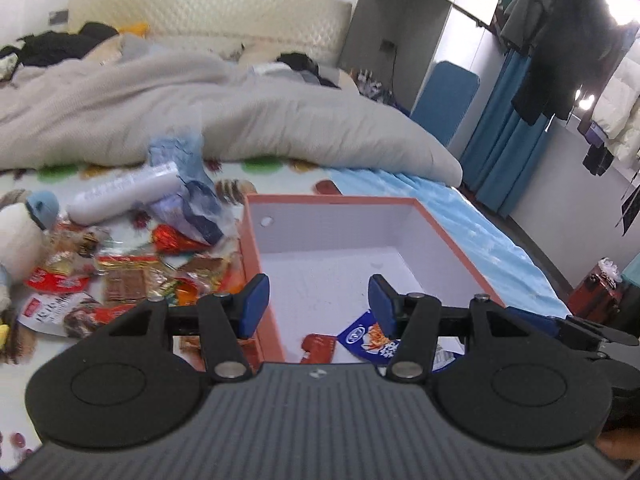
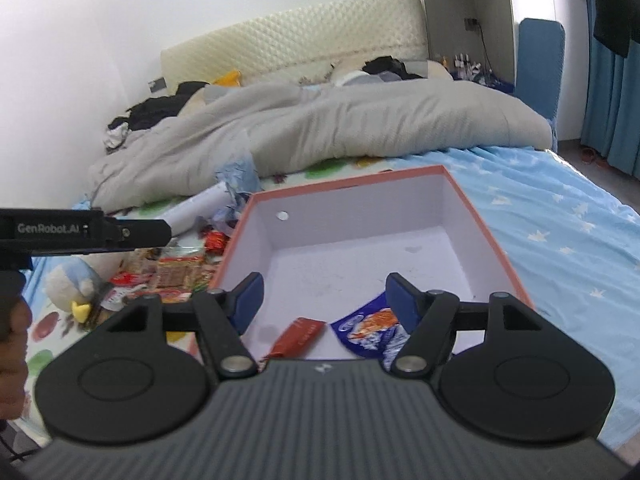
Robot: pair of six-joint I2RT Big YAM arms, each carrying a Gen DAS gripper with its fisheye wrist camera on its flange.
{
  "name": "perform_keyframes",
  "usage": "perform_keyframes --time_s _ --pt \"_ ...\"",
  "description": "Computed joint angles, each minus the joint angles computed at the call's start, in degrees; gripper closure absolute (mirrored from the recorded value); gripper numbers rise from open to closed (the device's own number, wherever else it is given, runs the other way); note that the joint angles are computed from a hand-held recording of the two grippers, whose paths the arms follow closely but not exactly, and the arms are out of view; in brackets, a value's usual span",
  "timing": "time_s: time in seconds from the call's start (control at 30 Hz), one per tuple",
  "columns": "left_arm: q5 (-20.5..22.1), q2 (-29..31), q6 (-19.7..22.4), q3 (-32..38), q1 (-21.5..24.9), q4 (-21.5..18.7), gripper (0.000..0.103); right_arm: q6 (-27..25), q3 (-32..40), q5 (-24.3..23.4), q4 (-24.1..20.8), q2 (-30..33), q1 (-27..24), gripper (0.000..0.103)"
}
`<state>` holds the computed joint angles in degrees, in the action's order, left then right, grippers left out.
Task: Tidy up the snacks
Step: 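Withdraw both open grippers from the box back toward the snack pile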
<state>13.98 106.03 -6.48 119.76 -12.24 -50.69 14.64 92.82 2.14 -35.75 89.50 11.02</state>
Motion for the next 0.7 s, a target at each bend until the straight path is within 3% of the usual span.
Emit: perform_keyframes --time_s 0.4,0.7 --pt "0.64 -13.89 0.79 -20.12 3.86 10.09 0.042 -0.73 -7.35 2.09 3.69 -6.13 7.06 0.033" --pt "-1.25 -21.21 1.41 -30.71 6.36 12.50 0.042 1.45 -11.48 3.56 5.12 -8.67 10.60 0.033"
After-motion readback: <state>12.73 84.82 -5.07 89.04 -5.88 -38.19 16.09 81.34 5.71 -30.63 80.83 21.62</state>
